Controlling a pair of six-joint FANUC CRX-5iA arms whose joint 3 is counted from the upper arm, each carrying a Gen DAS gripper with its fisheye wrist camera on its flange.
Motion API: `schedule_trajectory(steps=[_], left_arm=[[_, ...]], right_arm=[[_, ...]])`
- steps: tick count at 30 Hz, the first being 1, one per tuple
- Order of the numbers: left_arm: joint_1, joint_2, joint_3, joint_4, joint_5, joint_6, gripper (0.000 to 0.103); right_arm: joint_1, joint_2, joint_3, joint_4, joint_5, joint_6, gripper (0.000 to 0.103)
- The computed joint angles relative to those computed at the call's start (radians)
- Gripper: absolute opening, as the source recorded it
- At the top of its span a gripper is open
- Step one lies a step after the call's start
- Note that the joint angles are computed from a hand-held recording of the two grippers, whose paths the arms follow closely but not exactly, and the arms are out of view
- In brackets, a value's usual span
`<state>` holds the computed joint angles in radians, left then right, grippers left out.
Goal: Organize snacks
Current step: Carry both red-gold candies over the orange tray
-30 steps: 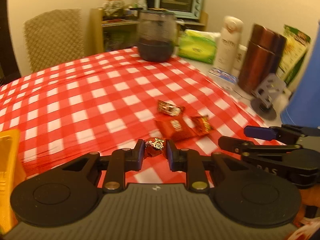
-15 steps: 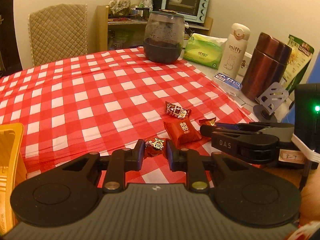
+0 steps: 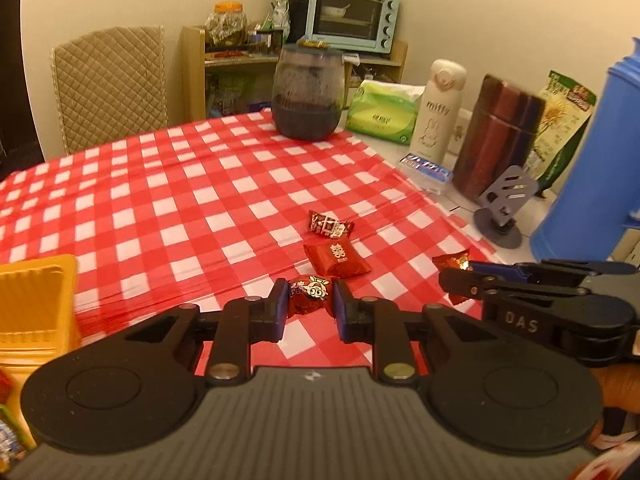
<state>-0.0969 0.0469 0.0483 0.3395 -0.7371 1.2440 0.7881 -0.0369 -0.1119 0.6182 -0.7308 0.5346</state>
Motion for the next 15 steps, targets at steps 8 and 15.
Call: schedule_trajectory(steps=[8,15], left_arm=[[0.027,-0.132,-0.033,-0.012,-0.051,0.008,0.021],[0.077,-0.247,-0.062,-0.015,-0.11,0.02,0.021]], right_arm=[[0.09,-0.061,0.05,0.009,-0.056,0.036,0.022],[0.179,-0.074,0.121,0.009,-0.109,0.073,0.022]])
